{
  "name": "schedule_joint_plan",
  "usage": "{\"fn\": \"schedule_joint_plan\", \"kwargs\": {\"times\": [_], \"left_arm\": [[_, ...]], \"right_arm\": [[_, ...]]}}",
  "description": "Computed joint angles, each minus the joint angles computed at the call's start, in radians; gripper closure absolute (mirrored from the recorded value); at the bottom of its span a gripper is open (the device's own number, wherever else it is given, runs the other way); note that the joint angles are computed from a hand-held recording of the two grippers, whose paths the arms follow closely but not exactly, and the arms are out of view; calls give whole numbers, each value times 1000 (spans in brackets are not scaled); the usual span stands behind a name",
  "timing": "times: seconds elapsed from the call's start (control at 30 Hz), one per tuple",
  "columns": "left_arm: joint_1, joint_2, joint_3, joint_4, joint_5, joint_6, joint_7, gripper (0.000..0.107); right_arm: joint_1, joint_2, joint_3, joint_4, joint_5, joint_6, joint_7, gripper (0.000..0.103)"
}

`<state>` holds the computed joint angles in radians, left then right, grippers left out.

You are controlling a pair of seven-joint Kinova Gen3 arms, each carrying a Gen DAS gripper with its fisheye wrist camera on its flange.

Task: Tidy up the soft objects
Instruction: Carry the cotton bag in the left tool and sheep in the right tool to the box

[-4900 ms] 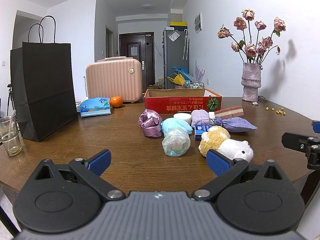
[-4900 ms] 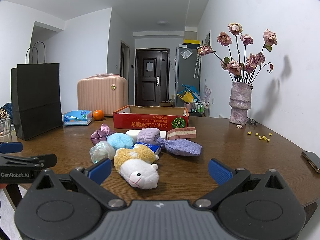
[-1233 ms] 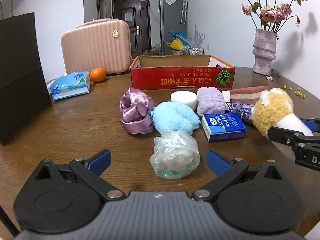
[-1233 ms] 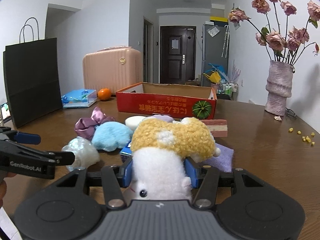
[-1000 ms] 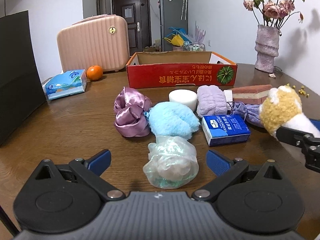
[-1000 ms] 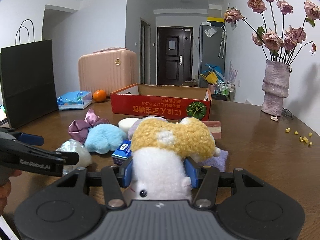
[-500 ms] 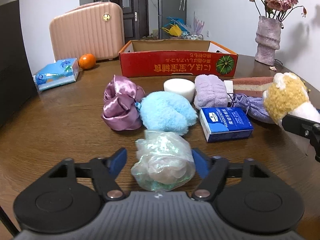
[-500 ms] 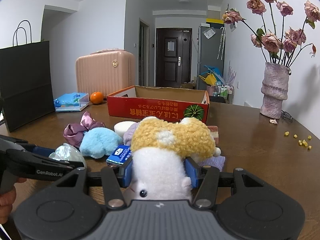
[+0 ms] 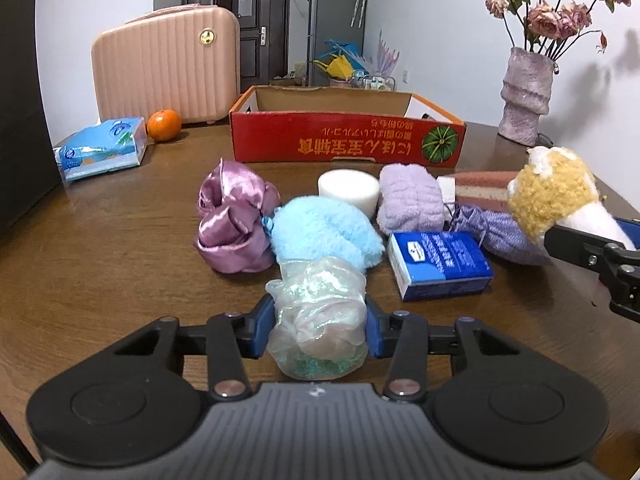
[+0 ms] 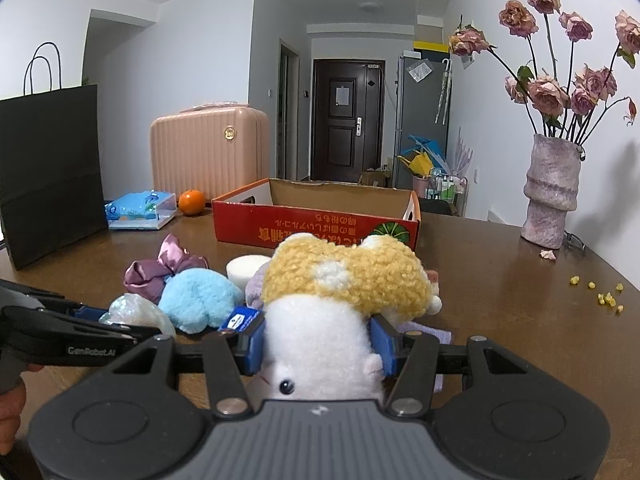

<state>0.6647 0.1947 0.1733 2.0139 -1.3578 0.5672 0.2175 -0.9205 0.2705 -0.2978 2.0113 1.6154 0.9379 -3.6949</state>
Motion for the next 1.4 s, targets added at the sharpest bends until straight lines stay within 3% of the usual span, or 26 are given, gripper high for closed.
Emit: {"fn": "schedule_joint_plan", "kwargs": {"times": [1.4], "left_arm": [[-86, 3, -50, -177, -26, -63, -148, 63]], "right_arm": [[86, 56, 103, -240, -32, -131, 239, 51]]}}
